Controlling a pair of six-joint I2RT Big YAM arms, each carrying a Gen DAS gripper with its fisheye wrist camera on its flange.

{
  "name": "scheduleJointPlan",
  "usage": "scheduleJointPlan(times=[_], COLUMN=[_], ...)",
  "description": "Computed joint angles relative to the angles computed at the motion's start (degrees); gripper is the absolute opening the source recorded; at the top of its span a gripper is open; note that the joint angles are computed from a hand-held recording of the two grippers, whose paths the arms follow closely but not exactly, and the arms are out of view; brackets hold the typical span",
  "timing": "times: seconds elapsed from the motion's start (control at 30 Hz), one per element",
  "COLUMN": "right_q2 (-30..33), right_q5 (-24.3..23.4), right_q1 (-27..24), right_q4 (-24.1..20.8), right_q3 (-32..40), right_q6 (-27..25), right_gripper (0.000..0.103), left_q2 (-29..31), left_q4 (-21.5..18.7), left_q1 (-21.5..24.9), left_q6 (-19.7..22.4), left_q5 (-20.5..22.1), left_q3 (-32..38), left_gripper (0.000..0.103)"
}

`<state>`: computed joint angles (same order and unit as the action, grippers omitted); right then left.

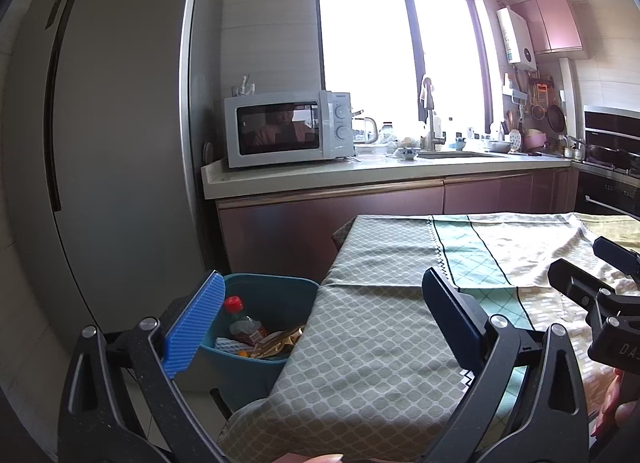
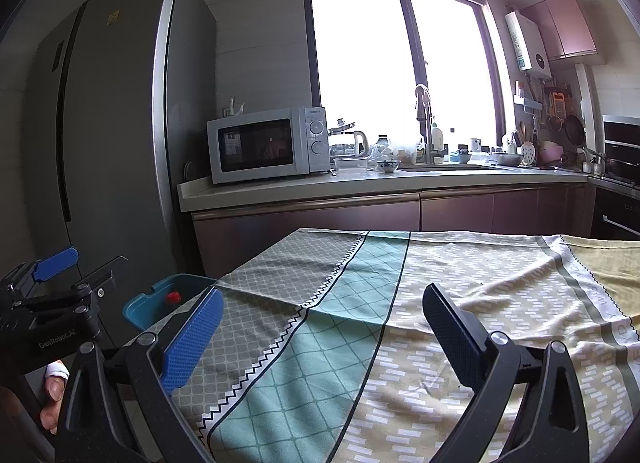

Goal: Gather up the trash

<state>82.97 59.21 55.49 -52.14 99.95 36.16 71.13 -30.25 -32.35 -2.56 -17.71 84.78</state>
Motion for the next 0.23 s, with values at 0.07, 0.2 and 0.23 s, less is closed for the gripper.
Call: scheduleJointPlan(times=[0.07,0.2,0.23], right_q2=[-0.2,-1.3,-1.7], right_q5=[-0.2,-0.1,0.2], right_q1=[-0.4,-1.3,-1.7], right_q4=[-0.6,-2.9,-3.8], right_q3=[-0.2,-1.0,-1.3], right_q6=[0.6,2.5,3.0], right_gripper=[0.096,0.096,0.096], left_q2=[1.2,3.8,4.7], left_q4=[-1.3,-2.8,-3.4], left_q1=[-0.2,-1.2,-1.5], left_q6=[-0.5,-0.2,-0.5], left_q5=[0.7,1.4,1.6], left_q3=[1.2,3.6,4.6], left_gripper=[0.097,0.097,0.097])
